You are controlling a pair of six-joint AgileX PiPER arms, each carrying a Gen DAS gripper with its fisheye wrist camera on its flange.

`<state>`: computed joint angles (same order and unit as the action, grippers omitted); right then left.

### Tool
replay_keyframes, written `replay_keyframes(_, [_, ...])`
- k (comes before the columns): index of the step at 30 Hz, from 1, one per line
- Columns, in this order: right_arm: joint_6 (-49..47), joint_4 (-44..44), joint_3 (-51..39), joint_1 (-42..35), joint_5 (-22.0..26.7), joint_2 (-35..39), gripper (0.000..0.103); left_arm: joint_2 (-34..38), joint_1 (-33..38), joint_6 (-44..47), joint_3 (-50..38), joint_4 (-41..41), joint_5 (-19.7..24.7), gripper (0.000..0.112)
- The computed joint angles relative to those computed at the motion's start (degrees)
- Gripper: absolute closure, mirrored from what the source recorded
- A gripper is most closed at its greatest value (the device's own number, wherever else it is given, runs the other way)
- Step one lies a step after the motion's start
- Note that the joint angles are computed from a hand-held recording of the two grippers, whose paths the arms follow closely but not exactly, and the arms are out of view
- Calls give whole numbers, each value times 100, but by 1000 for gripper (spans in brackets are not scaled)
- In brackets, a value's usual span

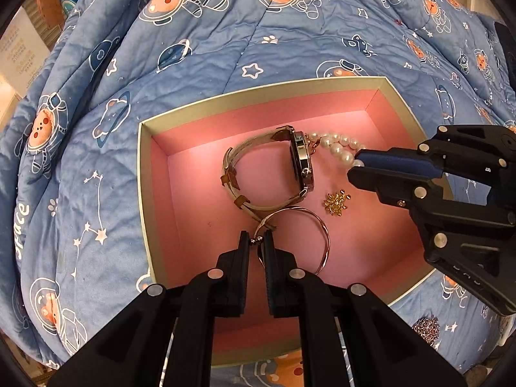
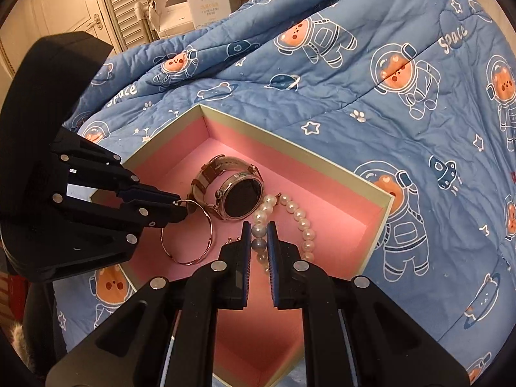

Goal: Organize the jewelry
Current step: 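Lower bangle and pearl bracelet into the box and open both grippers, then move both grippers back to the remaining rings and silver chain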

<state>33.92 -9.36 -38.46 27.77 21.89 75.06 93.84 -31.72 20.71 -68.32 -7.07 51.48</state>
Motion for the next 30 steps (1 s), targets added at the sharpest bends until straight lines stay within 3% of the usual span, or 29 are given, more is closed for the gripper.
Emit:
replay_keyframes(4, [171,-140,-23,53,-8,35,93,-143,-18,38,169,-23,-185,103])
replay_keyframes(7, [231,-233,-55,62,35,54,91,-333,40,181,340,-144,-291,91])
replay_keyframes(9, [237,-293,-39,69,13,40,78,-466,96,331,430,-289,-349,78])
replay_keyframes(10, [349,-383,-4,78,-18,-4,60,-524,109,376,460,-330,-372,71])
replay_keyframes(11, [690,-679,54,114,-54,-81,57,-576,118,404,479,-341,-389,66])
replay_keyframes(14, [996,-942,193,78,-176,-380,57,-747,178,622,511,-447,-393,60])
replay_keyframes(18, [1671,-1608,255,177,35,-810,57,-1093,322,820,599,-624,-423,47])
replay_keyframes(19, [1993,-1904,267,255,173,-929,54,-1233,355,890,671,-672,-457,40])
replay_keyframes(20, [2337,-2186,282,346,345,-1054,40,-1376,380,944,771,-706,-542,32])
replay_keyframes(22, [3141,-2773,374,596,709,-1345,29,-1761,439,1049,1106,-732,-815,26])
replay_keyframes(26, [3972,-3163,604,1273,1430,-1975,29,-2571,611,1190,1937,-907,-1336,18])
replay_keyframes(30, [5150,-3626,843,2636,2502,-2394,29,-3429,955,1626,2778,-1430,-1446,16])
